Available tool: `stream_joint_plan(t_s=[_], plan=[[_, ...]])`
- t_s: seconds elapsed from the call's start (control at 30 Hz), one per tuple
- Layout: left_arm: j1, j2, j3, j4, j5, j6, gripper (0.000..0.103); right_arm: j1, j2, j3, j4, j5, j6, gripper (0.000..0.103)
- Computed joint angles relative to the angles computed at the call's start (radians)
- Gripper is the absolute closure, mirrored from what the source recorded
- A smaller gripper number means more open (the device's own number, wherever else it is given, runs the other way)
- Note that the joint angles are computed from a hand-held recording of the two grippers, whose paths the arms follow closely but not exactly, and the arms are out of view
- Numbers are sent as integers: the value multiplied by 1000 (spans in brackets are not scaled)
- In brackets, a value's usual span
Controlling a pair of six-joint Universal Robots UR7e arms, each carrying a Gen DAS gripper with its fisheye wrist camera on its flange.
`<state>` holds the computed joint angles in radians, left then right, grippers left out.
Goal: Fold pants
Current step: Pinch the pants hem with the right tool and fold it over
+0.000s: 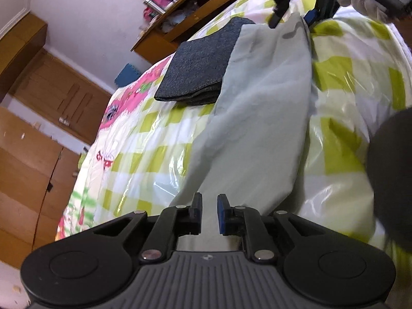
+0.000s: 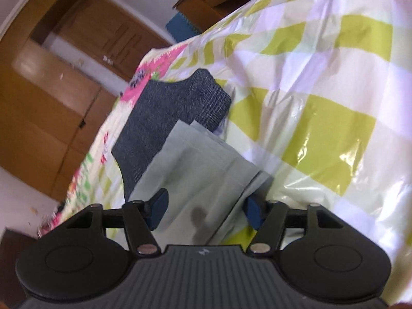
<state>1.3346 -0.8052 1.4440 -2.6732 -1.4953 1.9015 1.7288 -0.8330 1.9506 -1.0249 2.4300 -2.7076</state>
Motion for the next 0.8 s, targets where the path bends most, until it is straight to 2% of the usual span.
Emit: stream_joint_plan(t_s=[0.03, 0.07, 0.1, 0.17, 0.23, 0.3, 0.33, 0.4, 0.47, 0.53, 0.6, 0.67, 0.73, 0.8], plan=[[-2, 1, 3, -9, 6, -30, 65, -16, -9, 34, -51, -57, 36, 98], [-2, 3, 14, -31, 10, -62, 63, -35, -19, 70, -102, -119, 74, 97], [-4, 5, 20, -44, 24, -110, 61, -44, -27, 94, -142, -145, 84, 97], [-8, 4, 25, -18, 52, -207, 61, -52, -63, 151, -241, -156, 41, 98], [-13, 4, 45, -3, 68, -290, 61, -40, -103, 188, -302, -131, 6, 98], [-16, -4, 51, 76, 71, -352, 61, -34, -146, 196, -285, -89, -49, 98], [-16, -12, 69, 84, 61, -343, 63, -28, -159, 181, -243, -50, -75, 98], [-13, -29, 117, 31, 45, -293, 64, -25, -167, 136, -111, -7, -65, 98], [-6, -38, 94, 85, 32, -308, 62, -22, -150, 96, -29, 15, -60, 98], [0, -35, 48, 139, 34, -353, 60, -24, -137, 75, 10, 7, -34, 98], [9, -34, 35, 88, 23, -369, 58, -7, -128, 81, -33, 21, -53, 98], [20, -20, 13, 43, 33, -392, 53, 17, -131, 98, -102, 26, -106, 98], [30, -3, -3, 31, 89, -386, 51, 46, -132, 90, -121, 44, -149, 98], [45, -6, 11, 5, 71, -368, 51, 76, -133, 74, -115, 31, -164, 98]])
